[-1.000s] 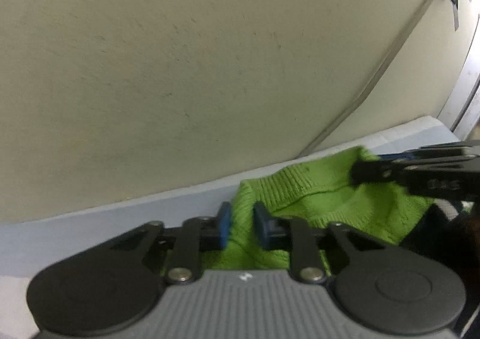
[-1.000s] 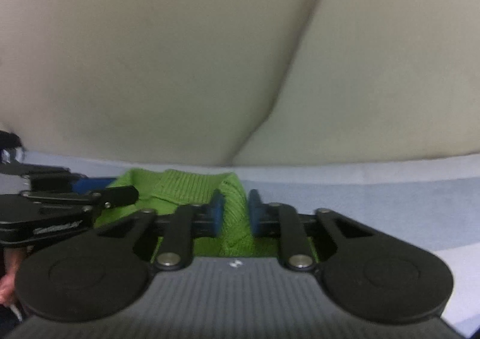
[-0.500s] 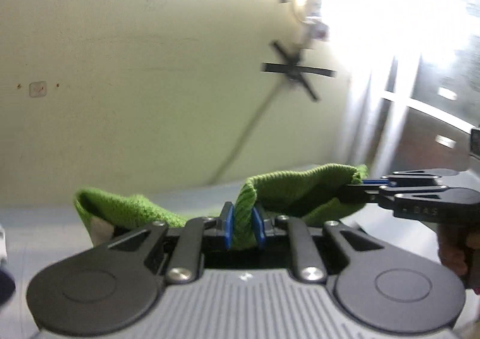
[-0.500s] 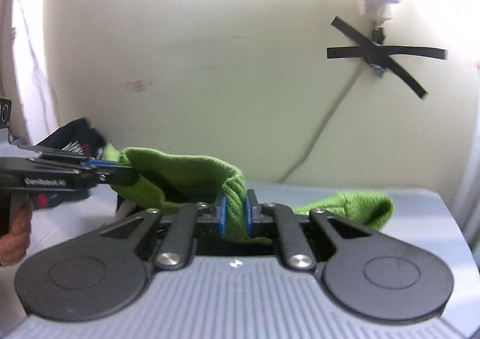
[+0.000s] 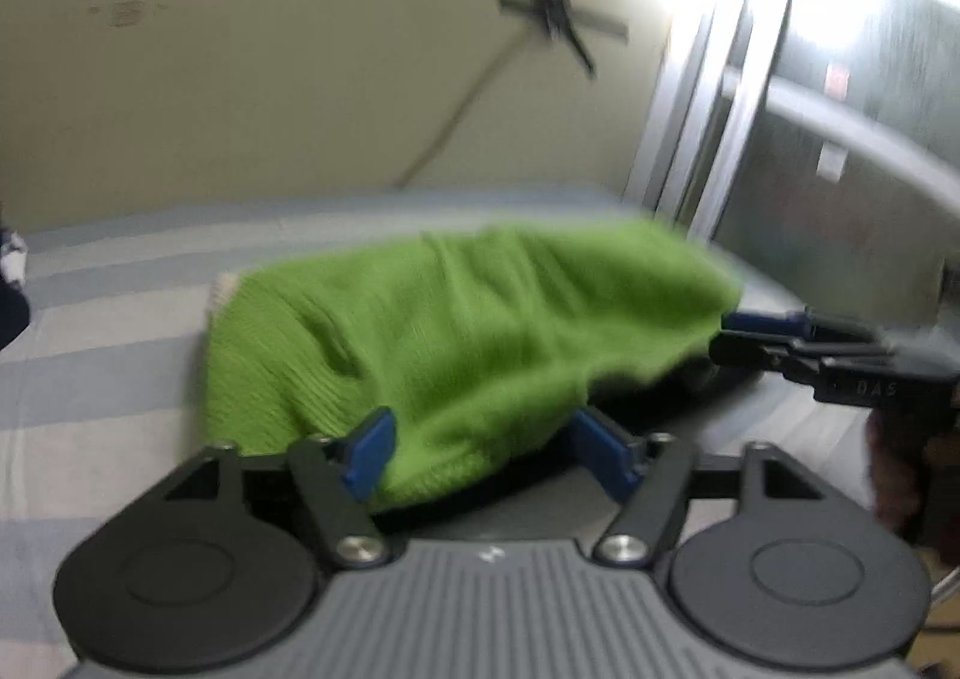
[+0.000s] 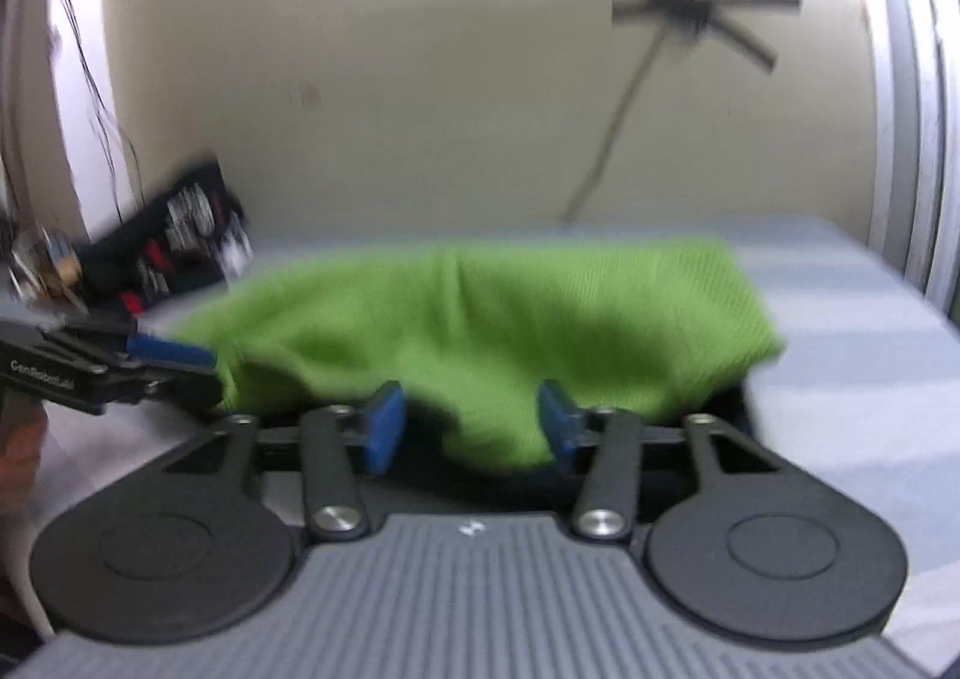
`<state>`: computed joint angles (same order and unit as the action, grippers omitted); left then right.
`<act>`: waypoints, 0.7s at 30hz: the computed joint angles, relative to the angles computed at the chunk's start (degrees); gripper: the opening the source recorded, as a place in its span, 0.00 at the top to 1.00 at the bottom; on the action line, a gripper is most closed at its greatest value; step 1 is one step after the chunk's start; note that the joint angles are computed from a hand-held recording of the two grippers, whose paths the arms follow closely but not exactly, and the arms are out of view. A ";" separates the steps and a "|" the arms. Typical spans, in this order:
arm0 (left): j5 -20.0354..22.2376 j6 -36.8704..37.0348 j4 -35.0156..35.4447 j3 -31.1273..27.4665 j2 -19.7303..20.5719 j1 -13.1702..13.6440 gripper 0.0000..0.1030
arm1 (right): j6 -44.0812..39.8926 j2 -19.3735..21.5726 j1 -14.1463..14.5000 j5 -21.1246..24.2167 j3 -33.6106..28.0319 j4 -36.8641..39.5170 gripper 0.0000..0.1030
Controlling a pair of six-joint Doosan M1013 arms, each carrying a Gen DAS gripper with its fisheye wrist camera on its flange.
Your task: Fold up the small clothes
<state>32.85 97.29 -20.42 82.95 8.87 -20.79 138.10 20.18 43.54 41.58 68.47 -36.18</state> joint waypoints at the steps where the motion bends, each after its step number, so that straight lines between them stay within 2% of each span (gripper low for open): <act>1: -2.05 1.09 -3.83 0.75 -0.75 0.95 0.22 | 1.17 -0.37 -0.15 -0.64 0.02 -1.39 0.44; 4: -4.18 -1.47 -5.61 -1.73 0.95 1.93 0.24 | 5.70 -0.45 -0.71 -0.62 -0.59 -5.08 0.44; 5: -3.60 -3.44 -3.80 -3.58 2.45 1.90 0.31 | 7.70 -0.27 -1.01 -0.58 -0.85 -5.97 0.44; 6: -2.30 -4.30 -2.90 -5.40 4.00 1.97 0.43 | 8.94 0.12 -1.54 -1.02 -1.34 -6.17 0.44; 8: 2.90 -5.31 -1.03 -10.24 8.02 2.04 0.58 | 10.91 0.74 -2.69 -2.92 -1.63 -5.26 0.45; 10: 6.67 -10.56 11.00 -15.31 12.33 0.59 0.67 | 9.92 1.90 -4.05 -3.31 -2.73 -1.33 0.45; 11: 6.80 -12.38 16.82 -16.99 14.00 0.12 0.75 | 7.57 3.04 -4.71 -1.95 -3.99 0.82 0.45; 12: 5.34 -13.10 20.22 -18.27 15.24 0.00 0.78 | 5.45 4.56 -4.85 2.32 -5.80 1.09 0.46; 13: 6.27 -15.66 24.07 -20.92 16.98 -0.14 0.78 | 3.29 6.59 -5.40 7.10 -7.97 1.69 0.47; 14: 8.52 -18.90 26.48 -23.50 18.48 -0.22 0.78 | 3.06 7.68 -5.87 8.89 -8.94 2.09 0.50; 16: 12.91 -21.32 25.05 -27.86 20.79 0.22 0.79 | 5.77 7.32 -6.46 7.00 -8.49 2.55 0.50; 18: 12.81 -20.40 23.44 -27.29 20.28 0.35 0.78 | 5.36 7.31 -6.40 7.89 -9.47 3.93 0.49; 19: 11.86 -18.95 22.03 -25.98 19.35 0.43 0.75 | 4.29 7.09 -6.16 8.01 -9.51 3.67 0.49; 21: 9.41 -15.45 17.08 -23.28 17.53 0.99 0.57 | 4.24 6.50 -5.71 7.27 -9.09 2.94 0.49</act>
